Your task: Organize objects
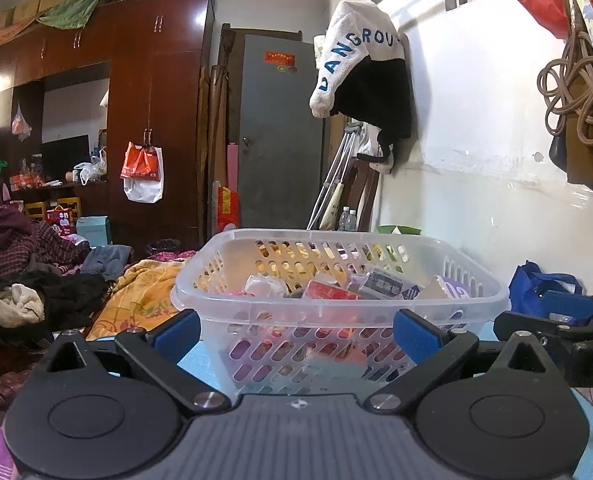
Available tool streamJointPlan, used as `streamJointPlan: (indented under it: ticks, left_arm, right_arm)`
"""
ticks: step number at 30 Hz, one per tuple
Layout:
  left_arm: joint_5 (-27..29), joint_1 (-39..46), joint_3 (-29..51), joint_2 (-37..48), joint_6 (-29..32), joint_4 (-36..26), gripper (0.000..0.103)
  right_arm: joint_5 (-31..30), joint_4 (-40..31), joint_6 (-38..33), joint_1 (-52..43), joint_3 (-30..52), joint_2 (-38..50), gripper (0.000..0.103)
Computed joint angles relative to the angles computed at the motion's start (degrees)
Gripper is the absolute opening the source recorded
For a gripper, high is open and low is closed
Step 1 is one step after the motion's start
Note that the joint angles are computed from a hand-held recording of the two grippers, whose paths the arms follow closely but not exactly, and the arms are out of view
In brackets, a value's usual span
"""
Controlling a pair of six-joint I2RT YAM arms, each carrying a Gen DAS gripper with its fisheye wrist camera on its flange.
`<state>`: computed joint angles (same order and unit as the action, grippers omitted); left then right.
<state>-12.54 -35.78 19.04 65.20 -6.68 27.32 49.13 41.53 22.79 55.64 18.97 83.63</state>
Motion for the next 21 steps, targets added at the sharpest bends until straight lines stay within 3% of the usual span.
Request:
streamJointPlan:
  ticks: [21]
  left_arm:
    - [1.08, -0.46, 0.73, 0.42, -1.35, -1.18, 0.103]
  right_arm:
    - [0.90, 0.58, -0.13, 0.45, -0.49, -0.46, 0.103]
